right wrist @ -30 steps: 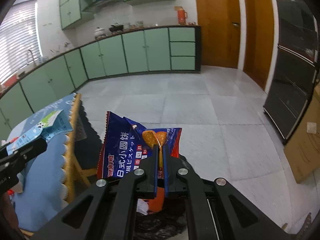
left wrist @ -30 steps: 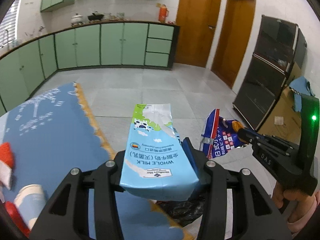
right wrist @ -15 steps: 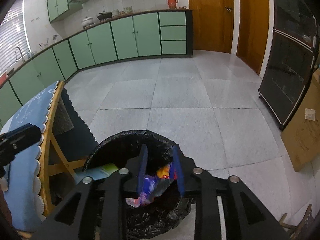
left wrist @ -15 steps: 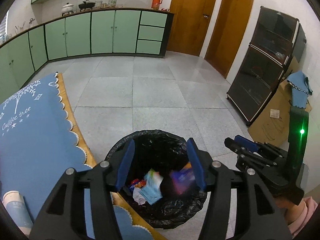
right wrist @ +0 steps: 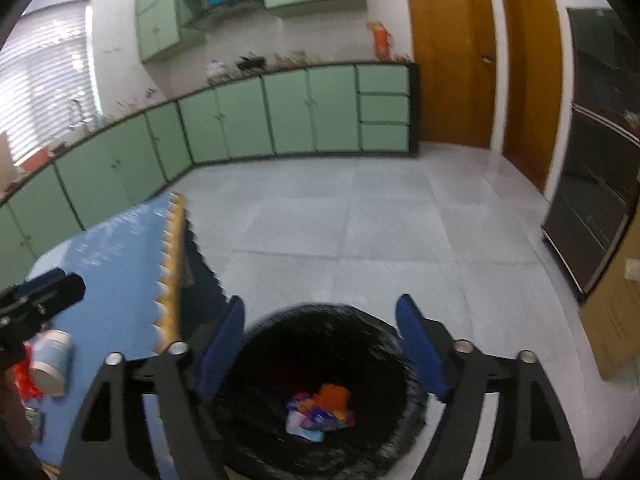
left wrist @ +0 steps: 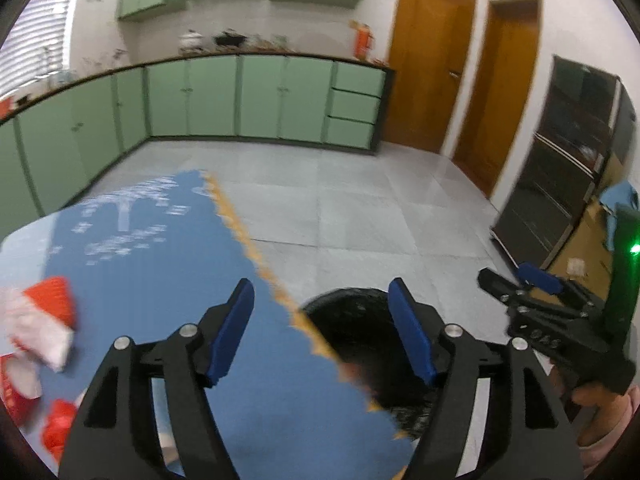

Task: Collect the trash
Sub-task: 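Grasp the white paper cup with the right tool while the left tool grasps the red bag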

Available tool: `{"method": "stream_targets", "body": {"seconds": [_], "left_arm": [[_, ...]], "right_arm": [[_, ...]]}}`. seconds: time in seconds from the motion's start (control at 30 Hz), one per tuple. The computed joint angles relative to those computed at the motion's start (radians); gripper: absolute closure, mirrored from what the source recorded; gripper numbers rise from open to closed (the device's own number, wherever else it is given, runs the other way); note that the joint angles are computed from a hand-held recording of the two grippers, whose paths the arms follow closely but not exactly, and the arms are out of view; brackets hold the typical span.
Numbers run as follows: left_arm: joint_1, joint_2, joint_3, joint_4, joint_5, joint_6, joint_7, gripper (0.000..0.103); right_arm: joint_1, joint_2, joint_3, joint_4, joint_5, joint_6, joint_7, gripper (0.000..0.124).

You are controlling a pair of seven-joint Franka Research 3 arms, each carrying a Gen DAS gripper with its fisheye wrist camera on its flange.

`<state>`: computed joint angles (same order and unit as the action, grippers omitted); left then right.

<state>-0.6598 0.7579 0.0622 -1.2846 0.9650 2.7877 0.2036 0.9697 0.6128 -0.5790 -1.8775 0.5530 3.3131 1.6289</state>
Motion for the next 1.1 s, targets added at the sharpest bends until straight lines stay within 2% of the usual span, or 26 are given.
{"method": "stream_targets", "body": {"seconds": [0.07, 0.2, 0.27, 0.4, 0.47, 0.57, 0.8, 0.97, 1.1], "left_arm": [[-0.039, -0.085, 0.062, -0.114, 0.073, -0.008, -0.12, 0.029], [-0.077, -0.247, 0.104, -0.328, 0.223, -0.104, -0.309, 0.026], [-0.078, -0.312, 0.099, -0.416, 0.265, -0.154, -0.363, 0.026], [-0.056, -0.428, 0.073, -0.587, 0.305, -0.241, -0.455, 0.025], [-0.036, -0.464, 0.054, -0.642, 0.311, -0.266, -0.482, 0.025], [-0.004, -0.503, 0.025, -0.705, 0.331, -0.283, -0.527, 0.025], [0.081, -0.56, -0.044, -0.807, 0.392, -0.273, -0.632, 0.025], [0.139, -0.57, -0.101, -0.836, 0.422, -0.269, -0.666, 0.025], [0.188, -0.579, -0.146, -0.856, 0.434, -0.264, -0.691, 0.025]], "right_arm": [[-0.041, -0.022, 0.073, 0.016, -0.019, 0.032, -0.018, 0.034], [-0.148, -0.05, 0.252, 0.051, -0.056, 0.075, -0.088, 0.031], [-0.206, -0.049, 0.347, 0.076, -0.085, 0.082, -0.121, 0.031], [-0.285, -0.022, 0.491, 0.128, -0.112, 0.079, -0.166, 0.031], [-0.311, 0.0, 0.55, 0.155, -0.125, 0.083, -0.176, 0.031], [-0.312, 0.03, 0.592, 0.193, -0.139, 0.065, -0.191, 0.031], [-0.207, 0.094, 0.535, 0.268, -0.158, 0.01, -0.208, 0.031], [-0.151, 0.13, 0.487, 0.312, -0.175, -0.04, -0.166, 0.032], [-0.098, 0.16, 0.422, 0.345, -0.214, -0.108, -0.109, 0.032]]}}
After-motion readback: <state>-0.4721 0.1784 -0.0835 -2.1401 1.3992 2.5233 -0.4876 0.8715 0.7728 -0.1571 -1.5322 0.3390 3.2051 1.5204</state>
